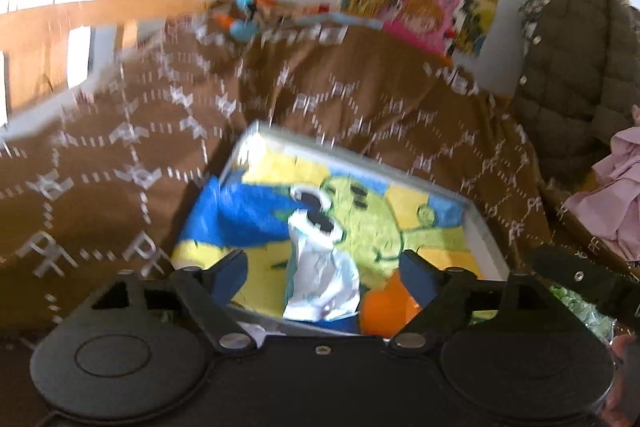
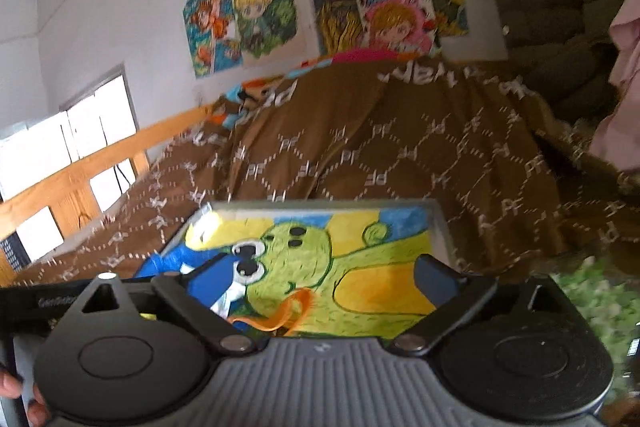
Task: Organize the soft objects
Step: 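Open the left tool over the tray while the right tool releases the strap there, then move both tools back over the pile of soft items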
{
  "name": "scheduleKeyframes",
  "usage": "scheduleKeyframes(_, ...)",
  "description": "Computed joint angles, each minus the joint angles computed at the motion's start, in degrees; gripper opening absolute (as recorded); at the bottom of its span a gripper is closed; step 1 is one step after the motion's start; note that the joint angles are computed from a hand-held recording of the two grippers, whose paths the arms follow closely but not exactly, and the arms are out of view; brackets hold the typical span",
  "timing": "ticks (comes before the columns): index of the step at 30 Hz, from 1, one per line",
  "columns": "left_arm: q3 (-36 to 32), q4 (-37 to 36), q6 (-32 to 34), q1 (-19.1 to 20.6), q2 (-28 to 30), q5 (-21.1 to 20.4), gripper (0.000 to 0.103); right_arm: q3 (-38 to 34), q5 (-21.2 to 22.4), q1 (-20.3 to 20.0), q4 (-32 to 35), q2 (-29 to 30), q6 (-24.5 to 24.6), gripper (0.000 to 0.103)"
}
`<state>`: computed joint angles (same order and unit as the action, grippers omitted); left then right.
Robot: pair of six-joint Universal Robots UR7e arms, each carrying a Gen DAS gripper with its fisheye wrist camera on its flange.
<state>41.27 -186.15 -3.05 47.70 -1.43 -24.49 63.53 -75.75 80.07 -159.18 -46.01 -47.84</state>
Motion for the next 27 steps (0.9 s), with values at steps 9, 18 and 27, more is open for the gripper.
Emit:
scheduleKeyframes(9,-0.08,-15.43,13.42,-4.42,1.29,2.82,0.098,9.64,5.15,-1.01,-8.50,-7.17,-1.53,0.103)
scheduleKeyframes(18,1.25,-29.66,25.50,-9.13,2.25,4.50,0.102,21.60,6.71,-2.60,-13.16,-15.72,-4.03,0.103)
scheduleKeyframes(27,13.56,-29.20,16.01,-12.98,-1.23,7.24,0.102,31.35,7.88,-4.67,-15.94,-22.89,-7.01,0.103)
